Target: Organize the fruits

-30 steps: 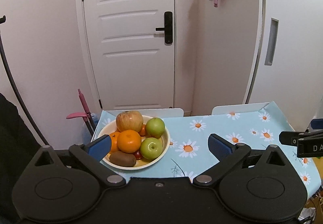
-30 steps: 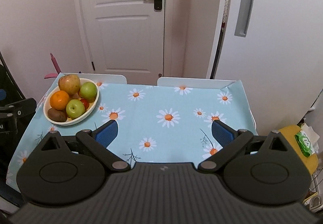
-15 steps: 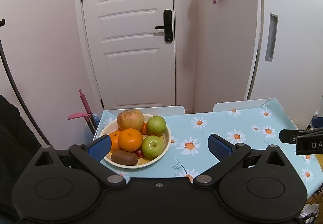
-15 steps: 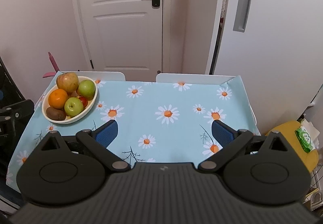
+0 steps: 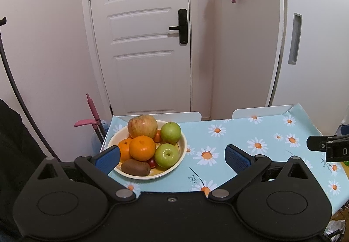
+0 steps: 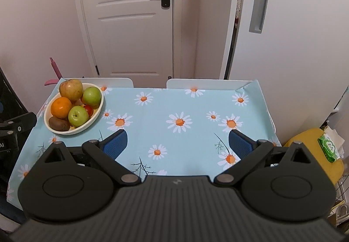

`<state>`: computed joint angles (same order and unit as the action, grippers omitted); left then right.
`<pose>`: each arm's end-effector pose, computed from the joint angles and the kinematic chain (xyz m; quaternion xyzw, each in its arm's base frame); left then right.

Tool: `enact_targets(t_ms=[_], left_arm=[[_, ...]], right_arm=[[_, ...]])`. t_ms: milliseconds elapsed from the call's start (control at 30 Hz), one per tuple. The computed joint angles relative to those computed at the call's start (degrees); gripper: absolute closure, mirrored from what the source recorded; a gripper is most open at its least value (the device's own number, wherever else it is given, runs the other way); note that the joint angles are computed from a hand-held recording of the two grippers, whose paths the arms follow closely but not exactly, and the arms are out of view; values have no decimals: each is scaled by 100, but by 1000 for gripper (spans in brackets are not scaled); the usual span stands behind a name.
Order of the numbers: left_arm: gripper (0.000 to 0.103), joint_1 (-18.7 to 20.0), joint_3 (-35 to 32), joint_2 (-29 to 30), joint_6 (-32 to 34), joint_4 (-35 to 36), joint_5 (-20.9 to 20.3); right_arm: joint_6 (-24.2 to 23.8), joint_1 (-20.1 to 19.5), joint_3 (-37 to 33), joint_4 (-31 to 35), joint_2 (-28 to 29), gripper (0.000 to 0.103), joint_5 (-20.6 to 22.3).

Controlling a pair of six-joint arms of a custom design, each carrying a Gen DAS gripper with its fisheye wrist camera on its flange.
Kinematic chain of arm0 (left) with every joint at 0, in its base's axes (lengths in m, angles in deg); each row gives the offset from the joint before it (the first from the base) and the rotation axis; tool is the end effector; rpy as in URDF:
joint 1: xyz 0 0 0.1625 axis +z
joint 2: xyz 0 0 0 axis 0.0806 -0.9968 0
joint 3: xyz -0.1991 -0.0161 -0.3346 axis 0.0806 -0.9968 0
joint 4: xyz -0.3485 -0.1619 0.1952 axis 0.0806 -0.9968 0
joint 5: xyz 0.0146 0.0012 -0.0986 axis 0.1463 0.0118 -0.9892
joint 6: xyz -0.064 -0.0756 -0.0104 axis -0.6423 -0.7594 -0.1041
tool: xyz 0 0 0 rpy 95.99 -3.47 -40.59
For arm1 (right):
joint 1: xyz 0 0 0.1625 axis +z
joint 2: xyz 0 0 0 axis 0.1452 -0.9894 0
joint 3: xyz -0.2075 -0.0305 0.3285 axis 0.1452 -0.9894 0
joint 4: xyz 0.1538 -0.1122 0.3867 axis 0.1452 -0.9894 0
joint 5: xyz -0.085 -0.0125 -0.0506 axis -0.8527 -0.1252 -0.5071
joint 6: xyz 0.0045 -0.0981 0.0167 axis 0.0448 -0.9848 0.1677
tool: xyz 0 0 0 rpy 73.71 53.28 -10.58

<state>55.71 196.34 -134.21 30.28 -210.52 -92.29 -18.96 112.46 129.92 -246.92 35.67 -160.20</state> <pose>-0.1033 -0.5875 0.3410 0.2703 0.8141 -0.3984 0.3248 0.3960 -0.5702 0.0113 0.1065 -0.8070 0.4337 0.3864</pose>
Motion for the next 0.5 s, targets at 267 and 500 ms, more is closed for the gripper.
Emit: enact_targets(t_ms=[267,500], left_arm=[[0,22,-8,-32,-71,121,-76],[0,23,20,-70,-169,165,-163]], right_arm=[[33,-3,13,39,-12,0,-1],[51,10,36,51,-32,0,-4]])
